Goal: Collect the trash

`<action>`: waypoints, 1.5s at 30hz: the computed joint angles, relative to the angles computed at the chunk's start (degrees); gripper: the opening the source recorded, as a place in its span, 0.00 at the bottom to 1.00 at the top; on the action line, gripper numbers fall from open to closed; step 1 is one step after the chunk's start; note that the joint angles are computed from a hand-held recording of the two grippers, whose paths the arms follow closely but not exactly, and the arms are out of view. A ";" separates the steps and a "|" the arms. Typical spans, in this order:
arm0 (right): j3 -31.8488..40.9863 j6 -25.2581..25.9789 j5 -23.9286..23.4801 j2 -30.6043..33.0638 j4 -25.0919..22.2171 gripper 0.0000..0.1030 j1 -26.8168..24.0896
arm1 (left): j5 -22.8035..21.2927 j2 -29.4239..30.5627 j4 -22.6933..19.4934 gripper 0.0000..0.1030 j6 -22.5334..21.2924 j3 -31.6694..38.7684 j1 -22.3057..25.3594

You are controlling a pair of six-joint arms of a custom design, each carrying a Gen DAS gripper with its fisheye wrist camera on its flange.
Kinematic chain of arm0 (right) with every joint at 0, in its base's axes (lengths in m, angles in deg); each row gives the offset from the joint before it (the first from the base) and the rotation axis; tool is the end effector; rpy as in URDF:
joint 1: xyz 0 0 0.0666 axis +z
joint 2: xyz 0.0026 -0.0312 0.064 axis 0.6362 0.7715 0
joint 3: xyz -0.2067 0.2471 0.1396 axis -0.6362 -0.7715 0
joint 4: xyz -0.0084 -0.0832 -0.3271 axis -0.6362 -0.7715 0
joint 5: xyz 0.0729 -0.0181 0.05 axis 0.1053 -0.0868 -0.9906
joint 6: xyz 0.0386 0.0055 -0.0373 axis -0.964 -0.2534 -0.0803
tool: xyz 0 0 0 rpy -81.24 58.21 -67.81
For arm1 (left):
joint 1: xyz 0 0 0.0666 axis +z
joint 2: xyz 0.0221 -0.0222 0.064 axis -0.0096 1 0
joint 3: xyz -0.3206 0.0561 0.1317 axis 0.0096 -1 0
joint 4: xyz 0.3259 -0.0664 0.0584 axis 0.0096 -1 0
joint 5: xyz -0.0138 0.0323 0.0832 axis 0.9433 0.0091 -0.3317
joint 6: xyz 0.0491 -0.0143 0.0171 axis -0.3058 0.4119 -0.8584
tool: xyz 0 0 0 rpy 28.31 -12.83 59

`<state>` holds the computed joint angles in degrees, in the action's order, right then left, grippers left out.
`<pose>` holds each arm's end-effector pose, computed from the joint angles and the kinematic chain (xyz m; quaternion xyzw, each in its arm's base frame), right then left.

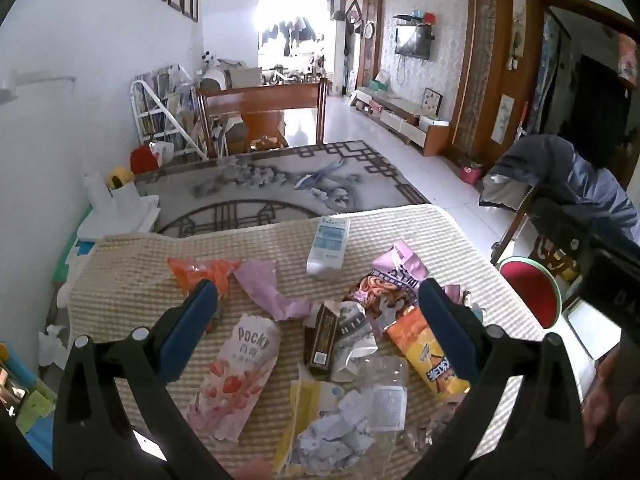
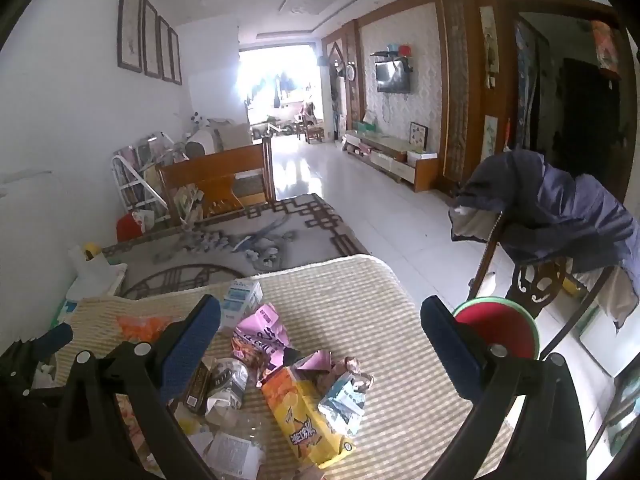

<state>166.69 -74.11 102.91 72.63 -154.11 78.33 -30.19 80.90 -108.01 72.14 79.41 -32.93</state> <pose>0.3622 0.2565 0.4669 0.2098 0.8459 -0.0779 0.4841 0.4350 -0.2721 0.4485 0.1833 0.8824 -0.1001 0.4215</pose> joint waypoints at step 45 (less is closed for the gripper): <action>-6.82 -5.96 -1.23 -4.74 -0.18 0.94 -1.80 | -1.46 1.02 -1.89 0.96 1.00 0.04 -1.58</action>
<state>159.87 -80.06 101.67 67.89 -154.29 76.54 -31.65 81.92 -109.89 73.13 79.45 -34.51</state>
